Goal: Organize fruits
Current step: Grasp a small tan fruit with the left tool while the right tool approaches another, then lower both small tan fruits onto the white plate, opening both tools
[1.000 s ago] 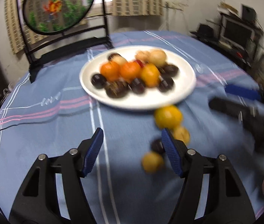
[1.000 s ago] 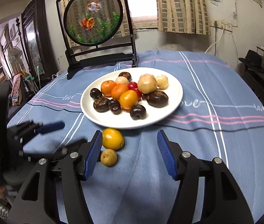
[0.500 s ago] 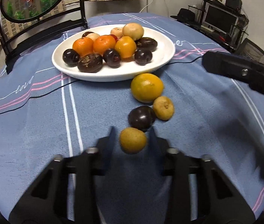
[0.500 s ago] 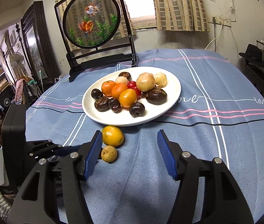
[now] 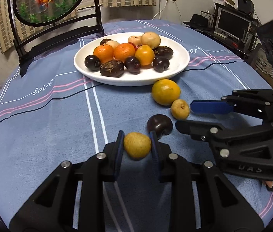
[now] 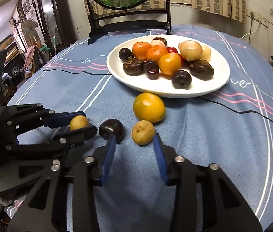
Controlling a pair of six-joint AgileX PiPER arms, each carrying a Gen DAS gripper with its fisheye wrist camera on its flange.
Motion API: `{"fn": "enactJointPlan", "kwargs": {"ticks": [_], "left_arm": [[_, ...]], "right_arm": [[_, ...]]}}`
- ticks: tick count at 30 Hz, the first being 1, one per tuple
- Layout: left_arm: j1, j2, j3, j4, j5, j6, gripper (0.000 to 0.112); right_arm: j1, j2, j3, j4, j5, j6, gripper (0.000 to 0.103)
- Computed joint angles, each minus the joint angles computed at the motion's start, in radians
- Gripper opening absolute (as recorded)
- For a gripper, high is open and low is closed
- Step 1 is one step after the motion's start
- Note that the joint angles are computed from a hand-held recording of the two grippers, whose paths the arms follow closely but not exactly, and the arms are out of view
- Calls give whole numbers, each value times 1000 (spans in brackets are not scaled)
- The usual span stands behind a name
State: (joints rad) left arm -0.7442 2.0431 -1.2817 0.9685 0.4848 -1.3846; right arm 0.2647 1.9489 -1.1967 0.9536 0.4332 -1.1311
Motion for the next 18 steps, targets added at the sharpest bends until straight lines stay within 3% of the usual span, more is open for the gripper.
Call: {"fn": "enactJointPlan", "kwargs": {"ticks": [6, 8, 15, 18], "left_arm": [[5, 4, -2, 11, 1, -14, 27], [4, 7, -8, 13, 13, -17, 27], [-11, 10, -60, 85, 118, -79, 27], [7, 26, -130, 67, 154, -27, 27]], "right_arm": [[-9, 33, -43, 2, 15, 21, 25], [-26, 49, -69, 2, 58, 41, 24], [-42, -17, 4, 124, 19, -77, 23], [-73, -49, 12, 187, 32, -125, 23]]}}
